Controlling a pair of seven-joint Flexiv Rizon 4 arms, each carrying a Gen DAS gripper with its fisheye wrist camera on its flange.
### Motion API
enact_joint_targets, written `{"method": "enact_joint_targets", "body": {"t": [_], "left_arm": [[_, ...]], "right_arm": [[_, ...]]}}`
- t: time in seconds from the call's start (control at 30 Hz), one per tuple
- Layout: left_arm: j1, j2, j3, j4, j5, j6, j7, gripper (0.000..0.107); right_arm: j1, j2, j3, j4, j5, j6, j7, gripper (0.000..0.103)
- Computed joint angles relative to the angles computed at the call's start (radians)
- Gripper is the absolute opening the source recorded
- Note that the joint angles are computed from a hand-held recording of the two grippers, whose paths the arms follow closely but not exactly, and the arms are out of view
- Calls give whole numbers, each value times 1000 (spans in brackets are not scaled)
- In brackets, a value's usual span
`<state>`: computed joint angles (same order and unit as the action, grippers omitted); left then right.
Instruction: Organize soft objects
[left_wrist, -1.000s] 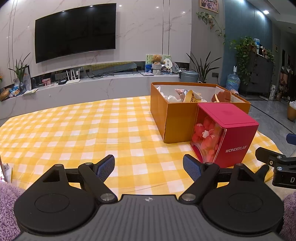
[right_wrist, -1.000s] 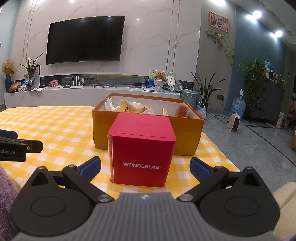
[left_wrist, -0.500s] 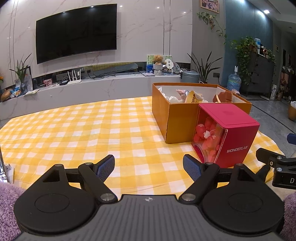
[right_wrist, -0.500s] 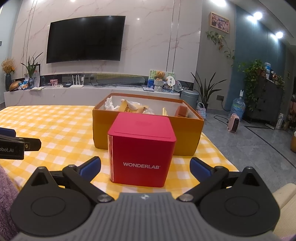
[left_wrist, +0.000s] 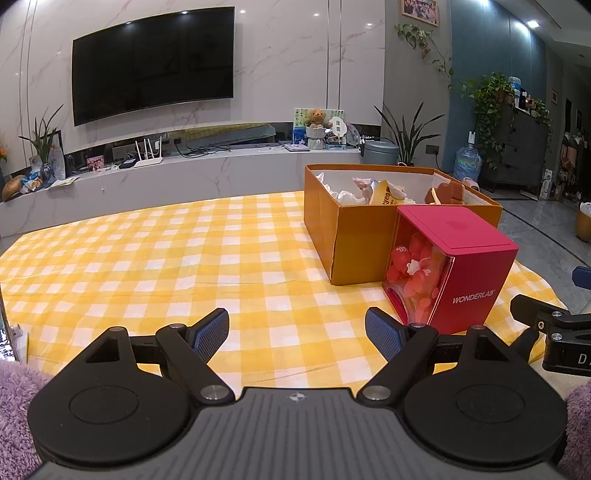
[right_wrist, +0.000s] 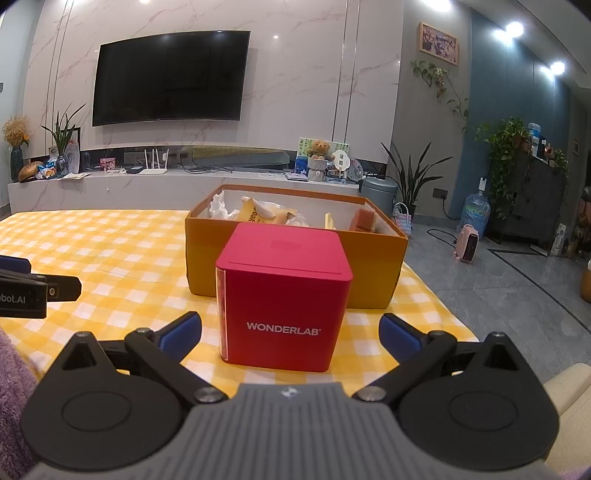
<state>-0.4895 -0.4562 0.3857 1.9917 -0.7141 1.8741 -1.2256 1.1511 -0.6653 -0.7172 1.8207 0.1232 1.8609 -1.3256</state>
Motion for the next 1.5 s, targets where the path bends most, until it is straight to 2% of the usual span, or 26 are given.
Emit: {"method": "enact_joint_targets", "body": {"t": [1.5], "left_arm": [[-8, 1, 17, 0, 21, -9, -19, 98]], "right_arm": [[10, 1, -9, 4, -11, -10, 23, 100]]}}
